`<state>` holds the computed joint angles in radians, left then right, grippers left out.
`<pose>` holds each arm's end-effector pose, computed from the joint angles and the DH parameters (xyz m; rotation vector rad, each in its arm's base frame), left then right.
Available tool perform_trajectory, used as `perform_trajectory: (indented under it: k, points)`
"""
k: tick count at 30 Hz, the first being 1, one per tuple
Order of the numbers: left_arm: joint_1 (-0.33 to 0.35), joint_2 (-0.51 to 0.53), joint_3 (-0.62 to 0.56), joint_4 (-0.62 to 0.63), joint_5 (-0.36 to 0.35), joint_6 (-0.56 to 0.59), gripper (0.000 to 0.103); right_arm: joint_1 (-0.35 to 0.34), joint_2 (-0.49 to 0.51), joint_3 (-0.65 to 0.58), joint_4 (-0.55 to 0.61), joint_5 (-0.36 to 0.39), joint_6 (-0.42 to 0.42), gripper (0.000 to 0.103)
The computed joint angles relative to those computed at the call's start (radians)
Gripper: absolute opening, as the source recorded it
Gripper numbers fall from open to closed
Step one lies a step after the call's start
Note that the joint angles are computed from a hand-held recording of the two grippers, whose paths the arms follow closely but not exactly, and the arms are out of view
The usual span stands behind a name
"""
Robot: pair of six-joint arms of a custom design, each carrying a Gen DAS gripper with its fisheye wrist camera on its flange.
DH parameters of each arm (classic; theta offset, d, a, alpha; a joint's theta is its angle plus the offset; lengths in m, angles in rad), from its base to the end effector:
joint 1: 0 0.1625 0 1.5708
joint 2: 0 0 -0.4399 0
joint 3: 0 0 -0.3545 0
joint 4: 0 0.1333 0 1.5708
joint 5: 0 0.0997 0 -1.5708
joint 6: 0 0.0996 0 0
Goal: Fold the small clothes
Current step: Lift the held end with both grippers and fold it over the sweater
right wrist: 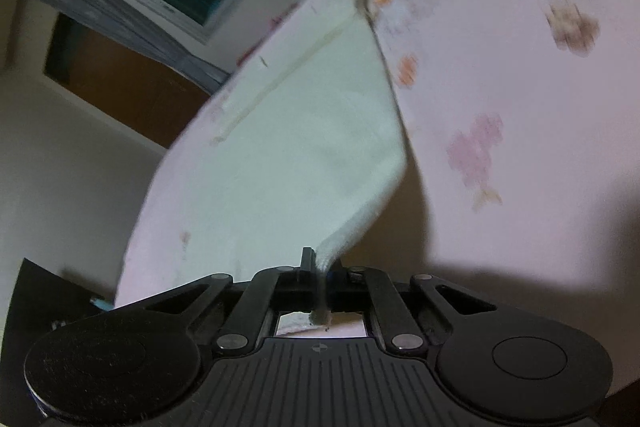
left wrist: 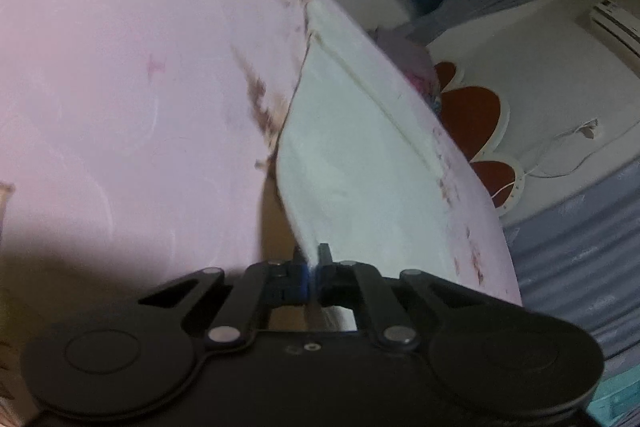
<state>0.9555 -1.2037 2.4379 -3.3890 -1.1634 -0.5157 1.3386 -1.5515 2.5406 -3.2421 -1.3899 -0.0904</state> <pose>-0.0947 -0.4334 0.2172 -0.0358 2.9286 -1.0654 0.0684 -0.3680 0.2929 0.1120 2.8919 -1.0556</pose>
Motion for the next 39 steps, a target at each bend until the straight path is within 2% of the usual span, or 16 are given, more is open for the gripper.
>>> perform_trajectory:
  k: [3, 4, 8, 11, 14, 18, 24, 31, 34, 39]
  points:
    - [-0.006, -0.003, -0.009, 0.043, 0.021, 0.010, 0.004, 0.043, 0.006, -0.042, 0.061, -0.099, -0.023, 0.004]
    - [-0.006, -0.003, -0.011, 0.047, 0.020, 0.001, 0.004, 0.039, 0.006, -0.047, 0.079, -0.103, -0.012, 0.004]
    - [-0.028, -0.011, -0.014, -0.010, 0.019, 0.008, 0.004, 0.036, -0.017, -0.052, 0.063, -0.033, 0.002, 0.004]
    - [-0.041, -0.011, -0.068, -0.020, 0.023, 0.049, 0.004, 0.082, -0.020, -0.106, 0.058, -0.029, 0.005, 0.004]
    - [-0.020, 0.018, -0.166, -0.021, -0.010, 0.073, 0.004, 0.138, 0.026, -0.197, 0.043, -0.046, 0.012, 0.004]
    - [0.042, 0.111, -0.352, 0.007, -0.072, 0.097, 0.004, 0.192, 0.141, -0.368, 0.050, -0.098, 0.051, 0.004]
    - [0.121, 0.286, -0.694, 0.157, -0.144, 0.182, 0.004, 0.204, 0.337, -0.653, 0.096, -0.145, 0.130, 0.004]
    - [0.218, 0.495, -1.075, 0.417, -0.187, 0.232, 0.004, 0.159, 0.571, -1.013, 0.294, -0.180, 0.185, 0.004]
    - [0.252, 0.568, -1.205, 0.523, -0.200, 0.242, 0.004, 0.134, 0.652, -1.123, 0.366, -0.185, 0.216, 0.004]
    - [0.294, 0.666, -1.372, 0.607, -0.258, 0.275, 0.005, 0.097, 0.740, -1.242, 0.408, -0.134, 0.227, 0.004]
